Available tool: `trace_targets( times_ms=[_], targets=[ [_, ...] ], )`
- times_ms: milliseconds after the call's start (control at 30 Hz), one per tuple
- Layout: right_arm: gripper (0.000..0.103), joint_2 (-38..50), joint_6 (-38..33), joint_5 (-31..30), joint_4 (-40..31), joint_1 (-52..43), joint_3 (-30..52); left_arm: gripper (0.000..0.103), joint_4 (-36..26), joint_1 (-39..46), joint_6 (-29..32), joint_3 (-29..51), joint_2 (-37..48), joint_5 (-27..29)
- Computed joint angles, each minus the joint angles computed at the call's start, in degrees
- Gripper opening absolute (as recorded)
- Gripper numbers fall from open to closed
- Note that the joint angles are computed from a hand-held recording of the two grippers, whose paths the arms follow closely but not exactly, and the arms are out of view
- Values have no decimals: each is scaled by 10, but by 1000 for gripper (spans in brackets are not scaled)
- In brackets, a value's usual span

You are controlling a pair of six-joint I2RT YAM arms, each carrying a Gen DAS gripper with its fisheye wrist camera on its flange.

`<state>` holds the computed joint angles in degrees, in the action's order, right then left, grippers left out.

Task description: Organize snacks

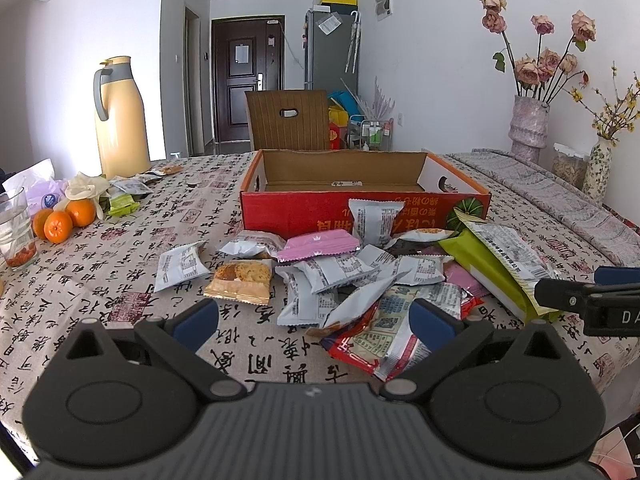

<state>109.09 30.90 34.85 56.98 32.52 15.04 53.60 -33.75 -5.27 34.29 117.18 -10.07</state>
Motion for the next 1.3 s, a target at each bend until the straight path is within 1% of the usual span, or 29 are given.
trace_targets(
  times_ms=[167, 400, 467, 567, 733, 800, 867, 933, 1033, 1100, 1133, 1233, 1267, 1300],
  targets=[
    [103, 16, -9, -10, 21, -13, -2, 103, -17, 4, 2, 19, 6, 3],
    [103, 28, -35, -45, 9, -63, 25, 103, -50, 14, 0, 56, 19, 4],
    [103, 28, -45, -60, 1, -82, 34, 103, -59, 17, 1, 68, 23, 4],
    [103, 35, -63, -100, -12, -120, 56, 103, -72, 20, 0, 87, 31, 4],
    [102, 64, -88, -150, -37, -163, 100, 103, -100, 23, 2, 118, 43, 4],
    [97, 76, -99, -163, -46, -176, 118, 103, -112, 25, -1, 130, 49, 4],
    [88, 89, -106, -179, -50, -189, 133, 103, -123, 26, -2, 140, 54, 4],
    [85, 98, -105, -201, -51, -201, 141, 103, -128, 27, -3, 146, 58, 6],
    [74, 110, -102, -224, -51, -206, 151, 103, -132, 27, -3, 152, 62, 6],
    [73, 118, -96, -215, -37, -201, 150, 103, -134, 28, -4, 155, 65, 7],
    [68, 119, -91, -215, -27, -200, 145, 103, -138, 28, -5, 156, 65, 6],
    [60, 123, -82, -216, -1, -195, 133, 103, -141, 29, -8, 158, 66, 9],
    [55, 123, -81, -213, 6, -191, 128, 103, -141, 30, -8, 158, 66, 10],
    [53, 123, -80, -214, 14, -189, 124, 103, -141, 31, -9, 157, 66, 10]
  ],
)
